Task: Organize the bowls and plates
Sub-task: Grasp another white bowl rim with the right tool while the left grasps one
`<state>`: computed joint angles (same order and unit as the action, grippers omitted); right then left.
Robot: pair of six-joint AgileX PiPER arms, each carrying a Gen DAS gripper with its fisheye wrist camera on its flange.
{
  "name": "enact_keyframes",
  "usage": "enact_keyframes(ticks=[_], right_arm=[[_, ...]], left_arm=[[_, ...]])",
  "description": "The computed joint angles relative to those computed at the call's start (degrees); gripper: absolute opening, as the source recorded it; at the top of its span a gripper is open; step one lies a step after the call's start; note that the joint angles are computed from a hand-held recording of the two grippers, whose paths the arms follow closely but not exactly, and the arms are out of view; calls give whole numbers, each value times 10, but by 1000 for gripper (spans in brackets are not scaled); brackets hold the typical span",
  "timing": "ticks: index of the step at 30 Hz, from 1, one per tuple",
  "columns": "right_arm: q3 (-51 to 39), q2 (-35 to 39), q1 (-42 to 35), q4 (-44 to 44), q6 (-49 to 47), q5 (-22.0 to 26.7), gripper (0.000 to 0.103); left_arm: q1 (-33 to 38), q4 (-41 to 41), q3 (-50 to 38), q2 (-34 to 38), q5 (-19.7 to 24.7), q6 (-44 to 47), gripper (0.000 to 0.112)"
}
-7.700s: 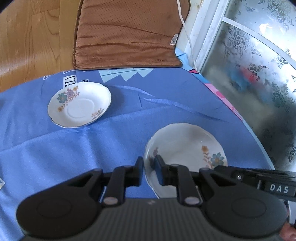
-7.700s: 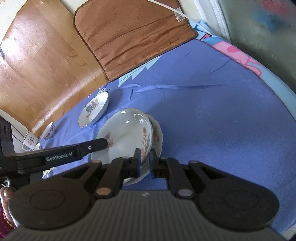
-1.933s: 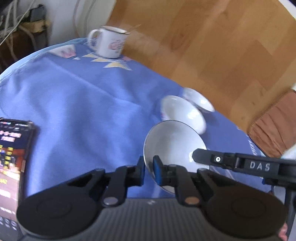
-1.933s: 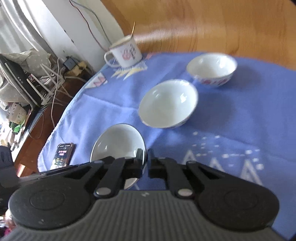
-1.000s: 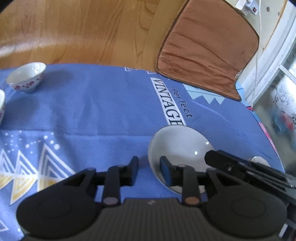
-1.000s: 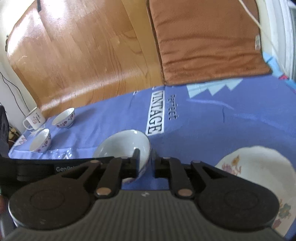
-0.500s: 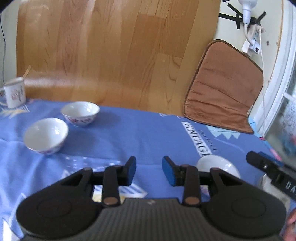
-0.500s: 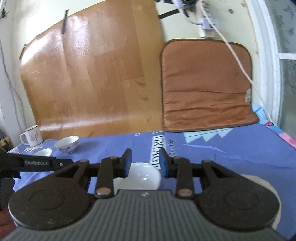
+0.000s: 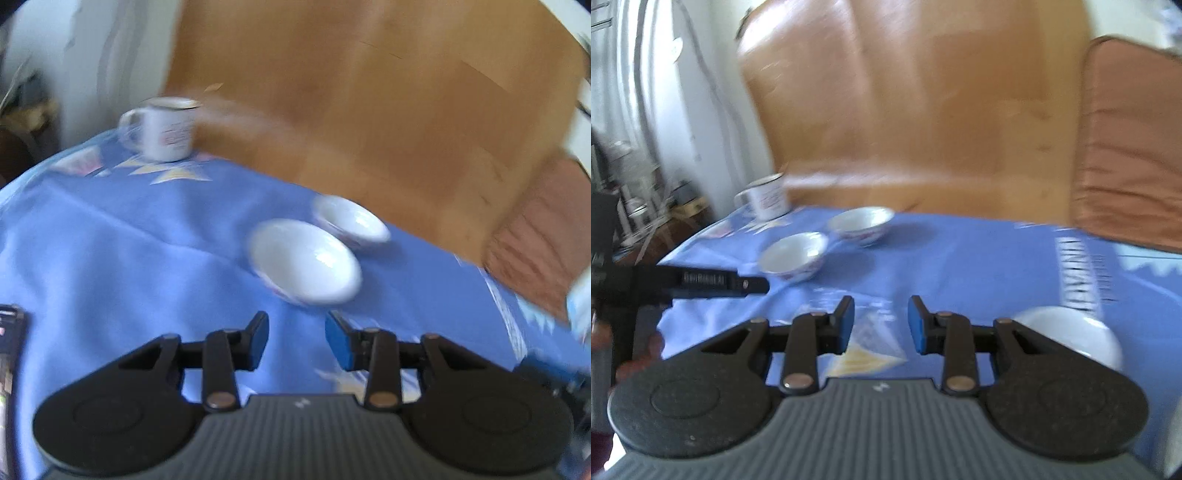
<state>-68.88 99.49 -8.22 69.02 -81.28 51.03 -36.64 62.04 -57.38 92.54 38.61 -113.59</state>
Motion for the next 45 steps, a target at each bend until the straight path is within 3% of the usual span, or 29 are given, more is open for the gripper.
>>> enact_keyframes(ticks=[4, 10, 14, 17, 19, 21, 22, 25, 36, 45], right_arm=[[-101, 55, 82, -52, 130, -1, 35], [-269, 169, 176, -159, 345, -22, 35], [-337, 215, 205, -224, 428, -27, 35], [-370, 241, 217, -264, 472, -25, 31], [-385, 253, 219, -277, 490, -17, 21], [-392, 261, 215, -264, 489, -4, 16], [-392, 261, 212, -255, 484, 4, 6], [-349, 227, 216, -259, 457, -19, 6], [-119, 77, 158, -111, 247, -58, 7], [-23, 20, 106, -68, 167, -40, 7]], left_arm=[[61, -22, -5, -22, -14, 53, 33], [116, -102, -70, 37, -29, 178, 33], [130, -118, -77, 56, -57, 198, 33], [140, -140, -88, 70, -69, 218, 23], [144, -153, -94, 79, -81, 230, 13], [139, -141, -91, 79, -87, 208, 8], [133, -137, -93, 78, -78, 203, 7], [115, -114, -78, 61, -68, 170, 7], [-4, -15, 7, -10, -27, -19, 7], [-97, -34, -18, 17, 38, -33, 7]])
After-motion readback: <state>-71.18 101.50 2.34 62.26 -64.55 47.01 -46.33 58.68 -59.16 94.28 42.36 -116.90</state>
